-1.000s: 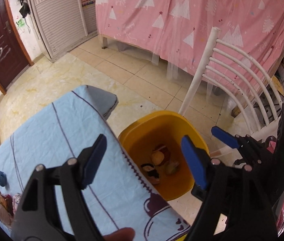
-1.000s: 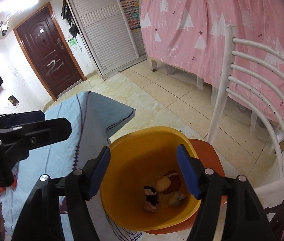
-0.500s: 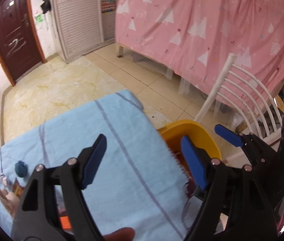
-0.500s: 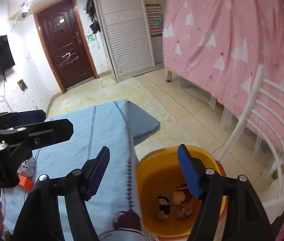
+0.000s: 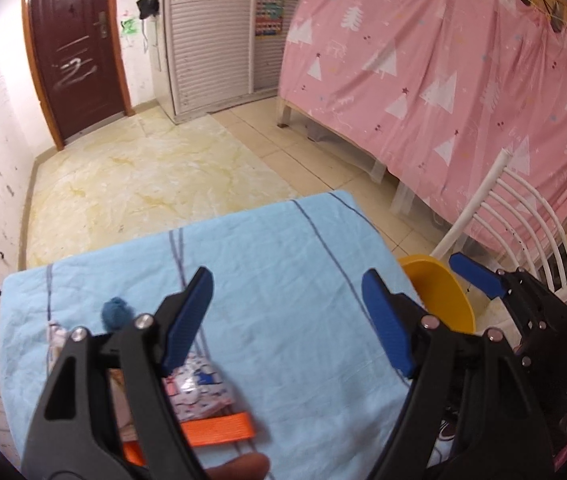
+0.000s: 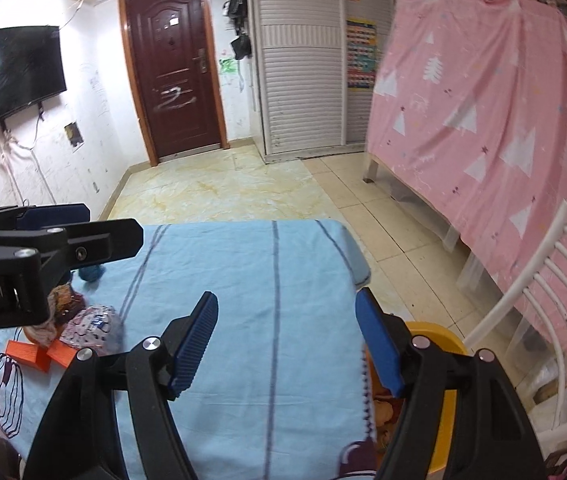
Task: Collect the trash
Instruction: 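Move both open grippers back over the remaining items on the bedsheet, then grasp the Hello Kitty bag with the right gripper while left grasps the beige yarn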
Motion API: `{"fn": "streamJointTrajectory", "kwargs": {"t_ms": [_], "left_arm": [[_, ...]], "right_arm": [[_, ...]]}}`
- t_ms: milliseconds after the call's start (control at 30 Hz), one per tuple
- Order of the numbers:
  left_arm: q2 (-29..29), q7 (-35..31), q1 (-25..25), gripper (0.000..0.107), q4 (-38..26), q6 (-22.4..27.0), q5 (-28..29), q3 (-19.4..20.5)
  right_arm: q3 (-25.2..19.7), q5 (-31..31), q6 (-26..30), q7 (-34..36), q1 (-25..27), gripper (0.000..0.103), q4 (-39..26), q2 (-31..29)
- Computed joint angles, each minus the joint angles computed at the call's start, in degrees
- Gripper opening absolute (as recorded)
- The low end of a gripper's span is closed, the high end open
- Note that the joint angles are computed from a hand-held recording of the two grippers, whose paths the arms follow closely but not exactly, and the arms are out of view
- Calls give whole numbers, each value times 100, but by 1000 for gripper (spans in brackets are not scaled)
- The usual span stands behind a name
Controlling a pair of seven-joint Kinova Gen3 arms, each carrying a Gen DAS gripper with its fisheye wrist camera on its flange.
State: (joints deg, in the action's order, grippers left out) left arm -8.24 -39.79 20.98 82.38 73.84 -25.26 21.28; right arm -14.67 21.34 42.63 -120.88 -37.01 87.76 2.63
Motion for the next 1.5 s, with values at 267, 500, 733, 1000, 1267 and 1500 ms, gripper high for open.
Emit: {"fn": "streamJointTrajectory", "kwargs": {"t_ms": [267,500,733,1000,1267,1500], "left_arm": [[-544,-175,-343,73,270,38,209,-48],[-1052,-533,-854,73,431,157,498,-134],[-1541,-916,-1364,74,700,367,760,-293],[-2022,-1433,-1831,74,1079,408,1222,-712],[-2312,-1851,-2152,74,1521,312,1736,-1033],[-2328,-2051,-2262,74,1853,18,2007,-1118]], "right_arm": [[-101,364,240,-191,-434,65,-324,219],[-149,515,347,-277,-815,66,-461,315],[-182,411,403,-143,-1166,67,-767,558],[-98,163,541,156,-1511,67,-1082,852],[-36,-358,528,489,-1549,68,-1147,1067],[-6,-777,647,817,-1569,69,-1278,1334]]}}
